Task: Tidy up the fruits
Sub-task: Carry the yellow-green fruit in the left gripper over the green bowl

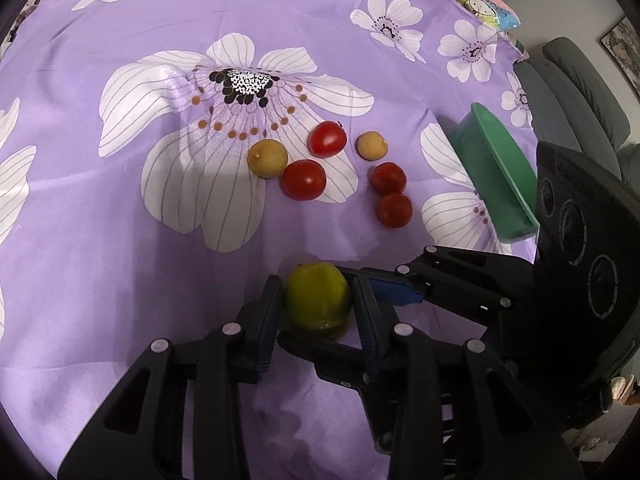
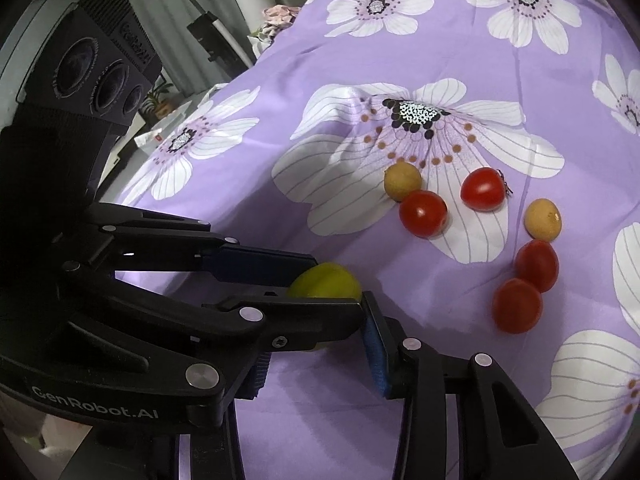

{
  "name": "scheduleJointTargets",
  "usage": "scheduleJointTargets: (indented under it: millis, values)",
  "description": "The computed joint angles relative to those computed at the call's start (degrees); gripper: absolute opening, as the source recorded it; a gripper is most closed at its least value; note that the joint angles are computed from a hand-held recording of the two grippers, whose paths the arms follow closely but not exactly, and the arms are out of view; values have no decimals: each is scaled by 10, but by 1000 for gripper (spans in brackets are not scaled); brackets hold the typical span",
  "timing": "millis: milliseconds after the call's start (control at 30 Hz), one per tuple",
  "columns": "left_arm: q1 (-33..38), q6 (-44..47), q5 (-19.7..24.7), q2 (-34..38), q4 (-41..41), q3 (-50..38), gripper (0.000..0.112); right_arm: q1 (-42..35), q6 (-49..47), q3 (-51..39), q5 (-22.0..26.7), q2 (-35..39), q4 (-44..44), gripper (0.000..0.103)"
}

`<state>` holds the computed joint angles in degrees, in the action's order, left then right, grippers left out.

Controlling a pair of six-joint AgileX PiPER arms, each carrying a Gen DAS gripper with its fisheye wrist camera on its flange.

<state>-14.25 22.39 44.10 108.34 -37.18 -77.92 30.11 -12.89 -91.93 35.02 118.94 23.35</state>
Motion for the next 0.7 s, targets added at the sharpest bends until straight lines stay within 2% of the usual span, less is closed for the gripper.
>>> scheduleJointTargets:
  millis: [300,700]
  values:
    - [-22,-1,-19,-32,-11,21,35,3,10,77,-52,-60,-13,41]
    - [-85,-52,-36,-54,42,4,35,-2,31,187,-117,-153,-27,41]
